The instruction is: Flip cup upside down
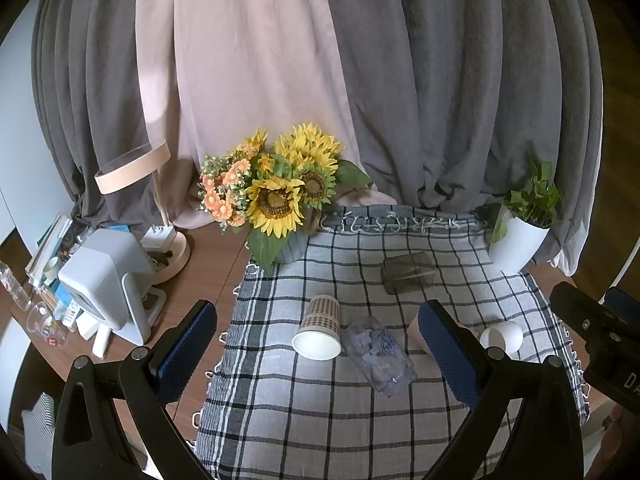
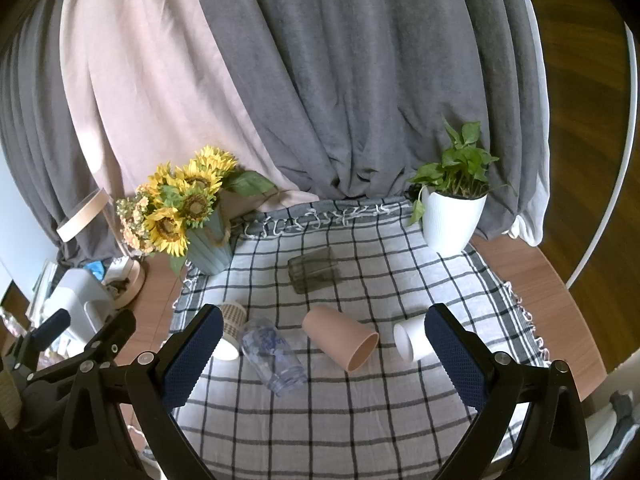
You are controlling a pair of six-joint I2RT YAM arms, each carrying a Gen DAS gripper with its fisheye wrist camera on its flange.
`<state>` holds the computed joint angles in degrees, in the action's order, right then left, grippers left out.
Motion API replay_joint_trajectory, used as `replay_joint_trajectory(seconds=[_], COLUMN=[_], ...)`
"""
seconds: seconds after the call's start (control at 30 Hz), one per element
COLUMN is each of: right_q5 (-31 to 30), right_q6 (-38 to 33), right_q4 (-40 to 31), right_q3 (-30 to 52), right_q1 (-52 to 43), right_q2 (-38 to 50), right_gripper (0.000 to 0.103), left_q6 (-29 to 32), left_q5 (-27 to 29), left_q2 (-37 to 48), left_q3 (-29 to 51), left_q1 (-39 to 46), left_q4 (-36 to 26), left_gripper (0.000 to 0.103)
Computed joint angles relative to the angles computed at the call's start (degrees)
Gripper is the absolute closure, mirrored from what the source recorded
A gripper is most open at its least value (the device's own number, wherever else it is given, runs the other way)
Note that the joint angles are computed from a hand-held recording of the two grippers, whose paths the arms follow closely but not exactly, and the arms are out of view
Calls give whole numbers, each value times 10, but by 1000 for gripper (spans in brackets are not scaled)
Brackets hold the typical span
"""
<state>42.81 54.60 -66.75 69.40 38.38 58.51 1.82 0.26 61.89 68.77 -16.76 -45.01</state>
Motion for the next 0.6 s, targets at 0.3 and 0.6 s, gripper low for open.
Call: replay_joint_trajectory(seconds=[0.3, 0.6], right_q5=[-1, -6], right_q6=[0, -11], right_q4=[0, 7], right_q3=[2, -1], right_q1=[-2, -12], right_q2=[3, 1], right_gripper=[2, 2], left_q6=[3, 2], left_q5=[4, 2], left_q2=[10, 12], left_q3=[10, 12], left_q1=[7, 4], left_q4=[1, 1], left_gripper=[0, 0])
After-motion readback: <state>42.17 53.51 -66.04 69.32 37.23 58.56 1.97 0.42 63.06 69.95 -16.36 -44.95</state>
